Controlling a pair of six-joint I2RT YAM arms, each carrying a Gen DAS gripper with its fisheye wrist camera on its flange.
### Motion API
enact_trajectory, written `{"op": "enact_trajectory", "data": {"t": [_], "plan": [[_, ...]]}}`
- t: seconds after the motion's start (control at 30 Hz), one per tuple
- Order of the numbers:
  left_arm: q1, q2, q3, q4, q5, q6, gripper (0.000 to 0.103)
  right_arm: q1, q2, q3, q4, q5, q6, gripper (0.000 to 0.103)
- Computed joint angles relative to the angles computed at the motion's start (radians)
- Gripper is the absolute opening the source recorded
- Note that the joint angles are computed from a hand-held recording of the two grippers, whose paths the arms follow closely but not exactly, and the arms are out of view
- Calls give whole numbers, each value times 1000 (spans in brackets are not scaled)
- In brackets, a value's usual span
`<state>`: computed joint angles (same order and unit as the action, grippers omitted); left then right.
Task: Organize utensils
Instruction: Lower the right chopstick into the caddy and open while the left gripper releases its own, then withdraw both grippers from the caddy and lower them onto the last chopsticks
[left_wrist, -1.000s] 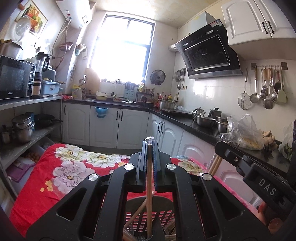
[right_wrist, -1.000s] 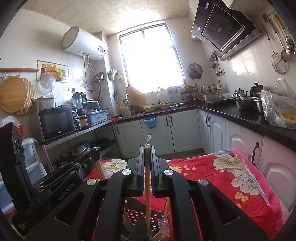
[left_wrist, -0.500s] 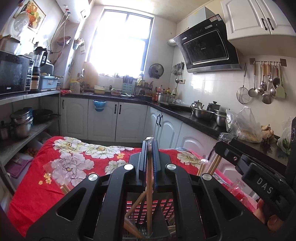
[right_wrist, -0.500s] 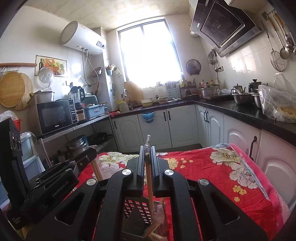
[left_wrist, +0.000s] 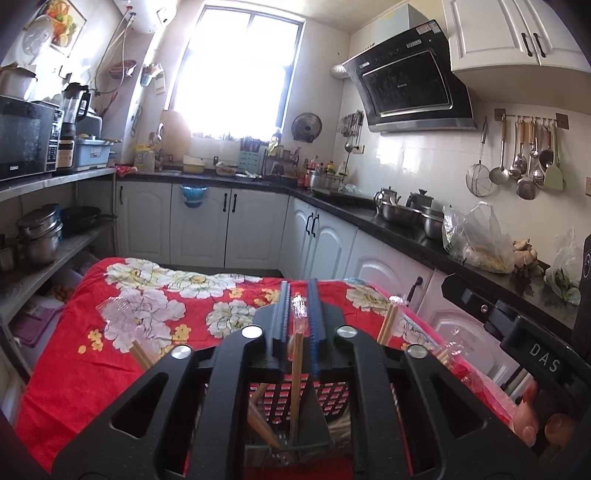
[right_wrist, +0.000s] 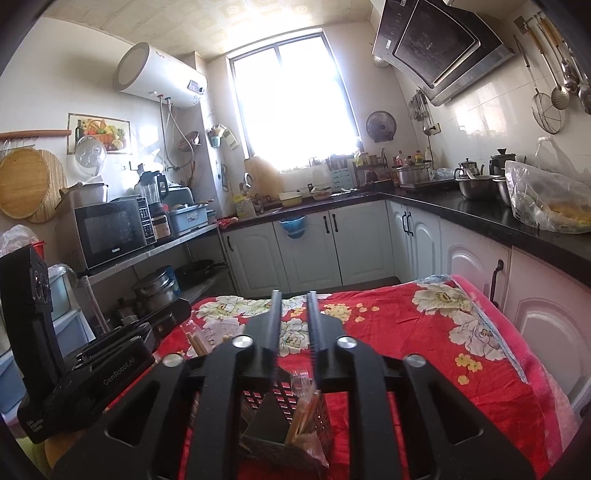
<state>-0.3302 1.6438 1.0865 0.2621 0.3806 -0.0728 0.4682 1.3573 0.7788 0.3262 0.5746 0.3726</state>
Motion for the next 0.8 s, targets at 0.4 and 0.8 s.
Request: {"op": "enact_trajectory", "data": {"t": [0.4, 0.8], "plan": [[22, -67, 0, -121, 52, 12, 41, 49, -82, -23, -120, 58, 52, 30], [45, -138, -29, -201, 118, 29, 84, 94, -130, -14, -275, 109, 137, 45]]}}
